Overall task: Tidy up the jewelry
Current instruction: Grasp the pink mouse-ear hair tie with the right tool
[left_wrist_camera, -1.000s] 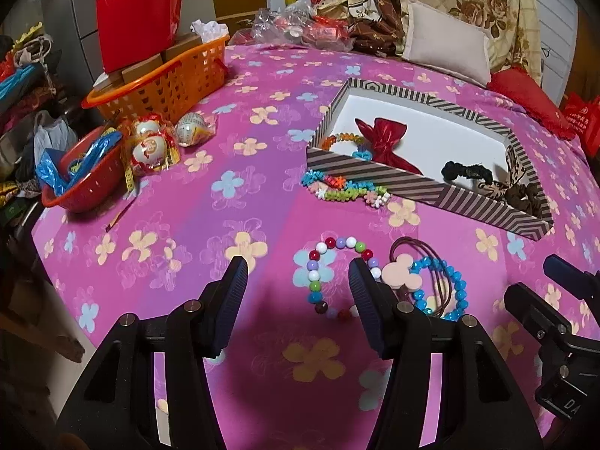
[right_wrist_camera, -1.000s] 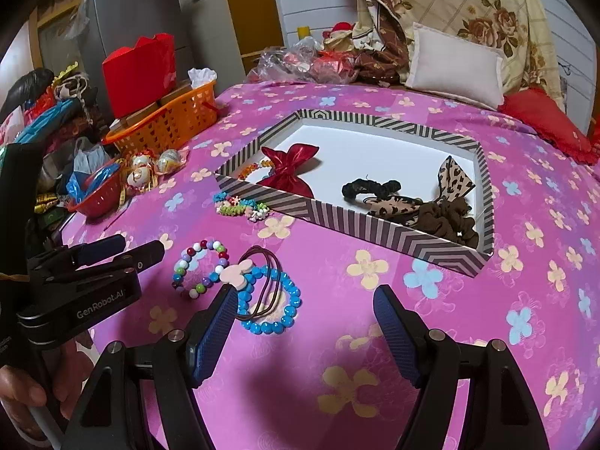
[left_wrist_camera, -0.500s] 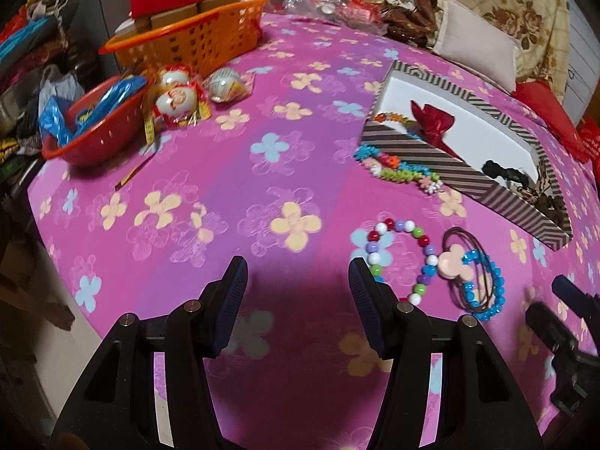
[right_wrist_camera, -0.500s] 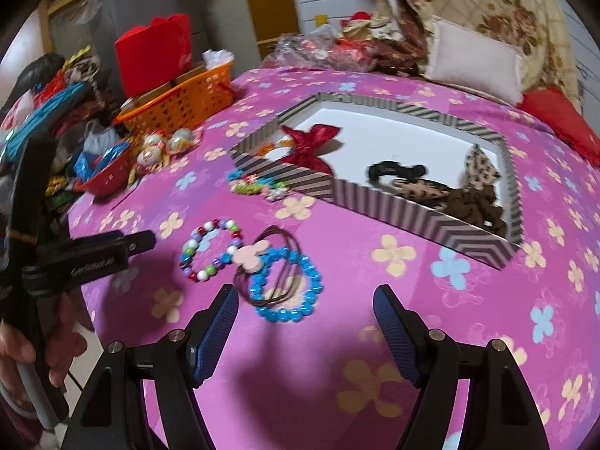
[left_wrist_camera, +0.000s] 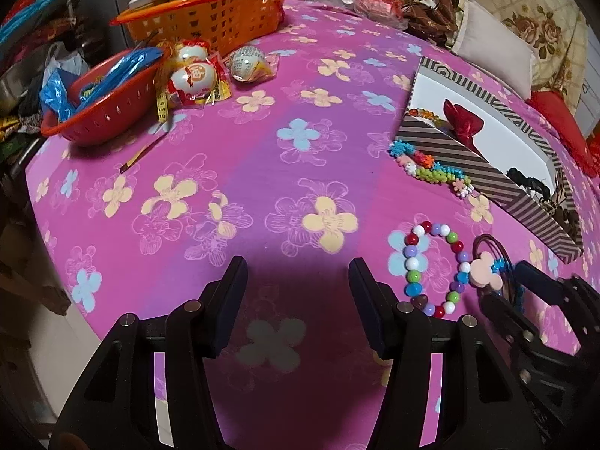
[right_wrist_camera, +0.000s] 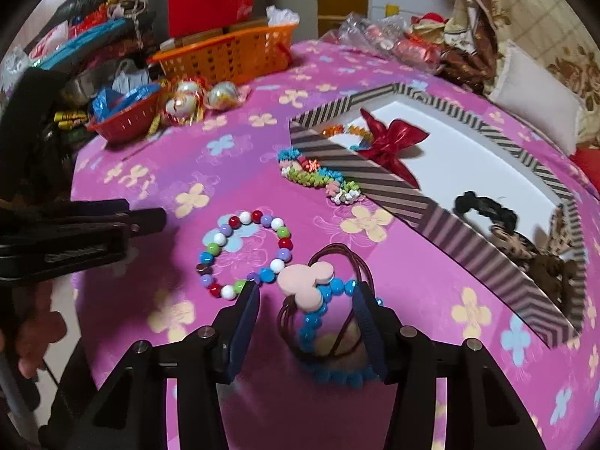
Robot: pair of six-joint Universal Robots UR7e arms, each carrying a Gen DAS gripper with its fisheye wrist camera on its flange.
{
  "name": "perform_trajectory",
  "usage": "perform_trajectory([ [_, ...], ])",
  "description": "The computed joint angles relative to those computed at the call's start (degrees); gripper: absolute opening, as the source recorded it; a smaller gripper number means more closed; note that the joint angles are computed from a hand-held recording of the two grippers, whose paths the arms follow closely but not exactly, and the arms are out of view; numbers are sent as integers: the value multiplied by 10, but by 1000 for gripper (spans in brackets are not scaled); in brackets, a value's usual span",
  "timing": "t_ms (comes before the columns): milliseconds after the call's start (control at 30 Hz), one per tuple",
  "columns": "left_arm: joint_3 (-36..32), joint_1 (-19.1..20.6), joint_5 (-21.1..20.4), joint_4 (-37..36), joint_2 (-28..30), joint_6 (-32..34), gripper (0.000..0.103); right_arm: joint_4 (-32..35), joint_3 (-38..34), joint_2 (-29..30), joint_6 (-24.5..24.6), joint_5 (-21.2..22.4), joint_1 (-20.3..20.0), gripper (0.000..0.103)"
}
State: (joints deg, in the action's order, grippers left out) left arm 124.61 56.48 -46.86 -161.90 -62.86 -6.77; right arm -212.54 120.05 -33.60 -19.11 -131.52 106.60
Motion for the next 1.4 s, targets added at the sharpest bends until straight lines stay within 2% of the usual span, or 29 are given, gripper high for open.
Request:
perform_trajectory([
  [200, -14, 8, -13, 12, 7, 3, 56, 15, -17, 1, -64, -1, -5, 47],
  [433, -24, 12, -21, 22, 13, 1, 56, 47, -10, -10, -140, 28, -9, 47],
  [533, -25, 11, -21, 21, 16, 2, 56, 45, -12, -5, -169, 16, -7, 47],
  [767, -24, 5, -24, 20, 19, 2, 56, 55, -11, -12, -165, 31, -14, 47],
  [800, -23, 4, -24, 19, 19, 4, 56, 54, -11, -12, -164, 31, -14, 45],
  [833, -23, 2, -24, 19, 20, 5, 56, 49, -11, -10, -163, 28, -13, 36],
  [867, -24, 2, -25, 20, 20, 5, 56, 44, -11, -8, -162, 26, -12, 35],
  [1100, -24, -3, -33, 22, 23, 4, 56, -22, 20, 0, -142, 8, -2, 33],
  [1267, -25, -10, -39, 23, 34, 18, 56, -87, 61, -7, -114, 15, 7, 33],
  [1400, -28, -18, -41, 22, 48, 31, 56, -109, 81, -15, -87, 23, 5, 33],
])
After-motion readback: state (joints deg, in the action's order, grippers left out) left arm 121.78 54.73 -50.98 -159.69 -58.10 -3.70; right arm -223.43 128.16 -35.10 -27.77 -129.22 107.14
